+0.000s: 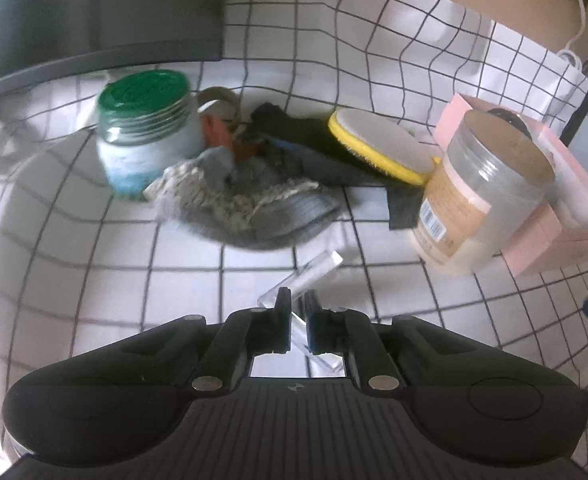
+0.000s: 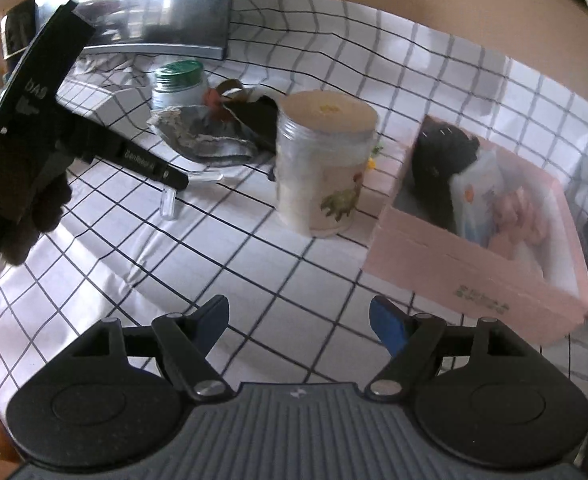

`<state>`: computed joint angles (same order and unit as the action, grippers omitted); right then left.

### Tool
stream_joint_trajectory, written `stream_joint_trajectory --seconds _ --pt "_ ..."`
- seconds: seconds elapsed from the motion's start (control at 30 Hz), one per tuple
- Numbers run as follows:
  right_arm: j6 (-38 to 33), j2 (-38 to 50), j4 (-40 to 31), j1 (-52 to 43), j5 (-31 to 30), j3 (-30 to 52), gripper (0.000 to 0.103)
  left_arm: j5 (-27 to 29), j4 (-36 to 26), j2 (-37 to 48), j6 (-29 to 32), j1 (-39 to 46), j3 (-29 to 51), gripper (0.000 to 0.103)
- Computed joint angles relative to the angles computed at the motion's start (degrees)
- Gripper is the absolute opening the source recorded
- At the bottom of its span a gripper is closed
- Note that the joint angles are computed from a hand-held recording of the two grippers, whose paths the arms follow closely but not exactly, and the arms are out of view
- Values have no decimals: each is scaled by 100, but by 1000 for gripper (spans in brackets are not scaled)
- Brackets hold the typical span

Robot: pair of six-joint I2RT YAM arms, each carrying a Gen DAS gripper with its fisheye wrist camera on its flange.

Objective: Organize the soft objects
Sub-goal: 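Lower the left gripper onto the clear plastic stick and close on it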

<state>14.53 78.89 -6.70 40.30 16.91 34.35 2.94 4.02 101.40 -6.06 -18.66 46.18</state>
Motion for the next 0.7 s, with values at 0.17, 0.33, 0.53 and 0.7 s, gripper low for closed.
stream_joint_trajectory --seconds 0.17,0.33,0.53,0.7 --pt "-300 439 131 108 -4 449 78 132 371 -703 -149 277 -761 8" --pt "-684 1141 349 279 -64 1131 78 261 416 -1491 -116 780 -1309 8" --pt "-844 1734 121 454 -138 1839 78 1164 33 -1344 -33 1141 -1071 10" --pt "-705 1848 -31 515 -109 1815 78 849 -326 -668 -9 798 -370 11"
